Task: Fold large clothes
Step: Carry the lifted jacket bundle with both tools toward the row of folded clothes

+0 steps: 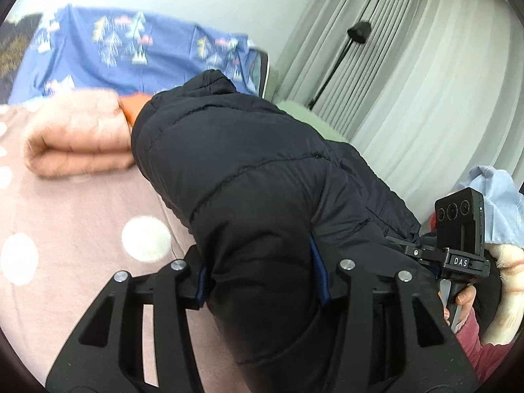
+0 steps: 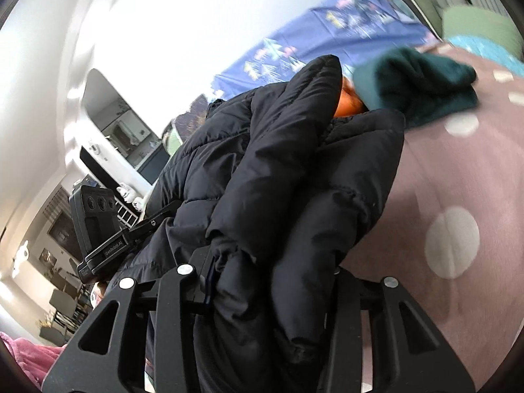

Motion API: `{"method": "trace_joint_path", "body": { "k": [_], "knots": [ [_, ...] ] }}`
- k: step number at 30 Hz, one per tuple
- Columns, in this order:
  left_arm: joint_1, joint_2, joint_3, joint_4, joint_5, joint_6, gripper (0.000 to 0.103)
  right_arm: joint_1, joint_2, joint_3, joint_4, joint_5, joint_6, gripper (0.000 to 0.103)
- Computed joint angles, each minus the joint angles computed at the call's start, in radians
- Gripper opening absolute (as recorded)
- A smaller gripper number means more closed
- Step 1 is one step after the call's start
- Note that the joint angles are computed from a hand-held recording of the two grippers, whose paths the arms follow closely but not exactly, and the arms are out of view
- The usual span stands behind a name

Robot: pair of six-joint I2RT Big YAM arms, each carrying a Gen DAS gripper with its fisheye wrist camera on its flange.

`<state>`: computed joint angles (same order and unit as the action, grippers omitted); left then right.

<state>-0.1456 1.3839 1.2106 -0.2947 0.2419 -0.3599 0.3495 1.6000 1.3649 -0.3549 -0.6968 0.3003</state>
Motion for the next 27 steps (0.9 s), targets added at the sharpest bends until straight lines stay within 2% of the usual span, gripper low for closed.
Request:
{"method": "trace_joint_path", "body": {
  "k": [7, 14, 19, 25, 27],
  "knots": [
    [0.034, -0.146, -0.029, -0.012, -0.081, 0.079, 0.048, 0.065, 0.035, 0.139, -0.016, -0.027, -0.049, 0.038],
    [0.143, -0.306, -0.063, -0.050, -0.135, 0.141, 0.048, 0.164, 0.167, 0.397, -0.064, -0.069, -0.080, 0.039],
    [0.219, -0.357, -0.047, -0.083, -0.149, 0.173, 0.048, 0.215, 0.279, 0.596, -0.126, -0.091, -0.094, 0.038],
    [0.349, -0.378, -0.015, -0.098, -0.106, 0.218, 0.048, 0.274, 0.465, 0.939, -0.299, -0.095, -0.157, 0.039],
    [0.386, -0.363, 0.010, -0.104, -0.095, 0.231, 0.048, 0.293, 0.571, 1.128, -0.388, -0.099, -0.162, 0.038]
  ]
}}
